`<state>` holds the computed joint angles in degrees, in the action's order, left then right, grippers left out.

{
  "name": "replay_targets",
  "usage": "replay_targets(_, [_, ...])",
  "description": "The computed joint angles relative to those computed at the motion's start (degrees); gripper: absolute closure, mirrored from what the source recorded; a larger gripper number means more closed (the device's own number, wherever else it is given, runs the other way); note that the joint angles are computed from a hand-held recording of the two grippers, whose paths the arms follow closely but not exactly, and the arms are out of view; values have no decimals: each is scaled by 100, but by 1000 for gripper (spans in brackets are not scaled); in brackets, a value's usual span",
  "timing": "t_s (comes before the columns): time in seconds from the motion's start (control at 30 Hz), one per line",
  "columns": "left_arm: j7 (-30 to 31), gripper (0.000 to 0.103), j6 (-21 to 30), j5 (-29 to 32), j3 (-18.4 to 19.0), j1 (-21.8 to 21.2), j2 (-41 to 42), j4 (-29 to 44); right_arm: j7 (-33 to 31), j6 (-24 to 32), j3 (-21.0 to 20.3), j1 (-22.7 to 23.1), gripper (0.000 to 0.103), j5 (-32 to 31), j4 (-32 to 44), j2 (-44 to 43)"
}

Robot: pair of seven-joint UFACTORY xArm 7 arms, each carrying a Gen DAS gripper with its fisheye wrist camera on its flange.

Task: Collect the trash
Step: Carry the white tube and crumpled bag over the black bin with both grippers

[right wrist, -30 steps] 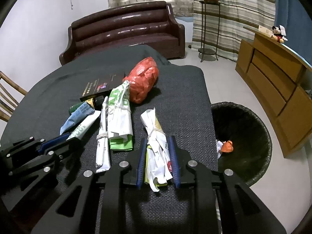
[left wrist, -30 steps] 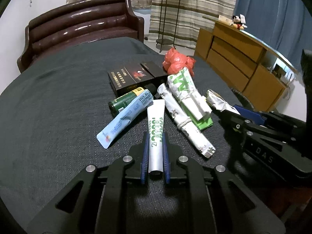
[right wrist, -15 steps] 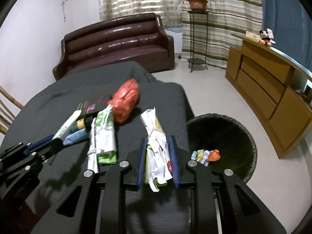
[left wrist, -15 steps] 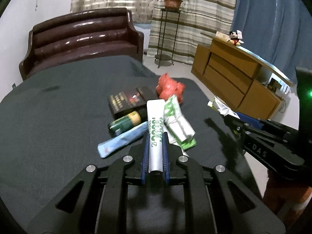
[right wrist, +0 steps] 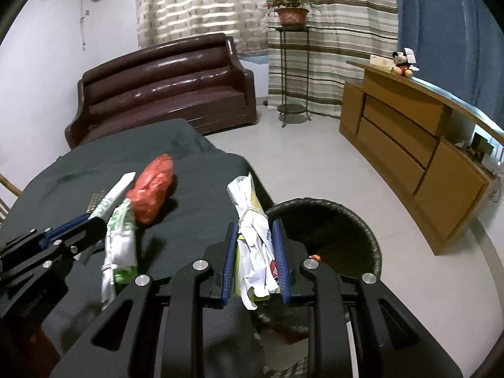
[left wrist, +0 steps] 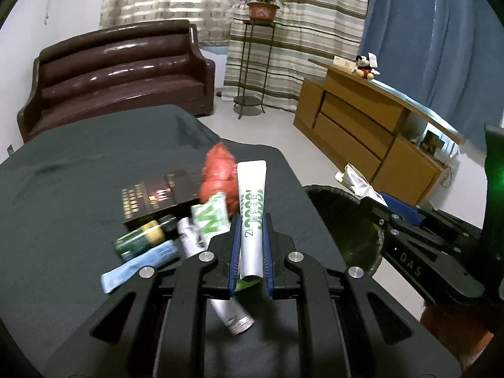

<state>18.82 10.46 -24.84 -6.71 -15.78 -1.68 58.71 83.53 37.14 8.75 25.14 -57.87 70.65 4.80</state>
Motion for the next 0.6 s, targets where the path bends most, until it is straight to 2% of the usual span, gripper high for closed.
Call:
replay_targets(0.33, [-1205,90,59,1484,-160,-87,627,565,134,-101,-119,-244,79,-91,-248,-115])
replay_targets(0.6, [-2161,90,265,2587,-80,-331,1171,1130,242,-284,-136,-525,79,-105,-561,-270])
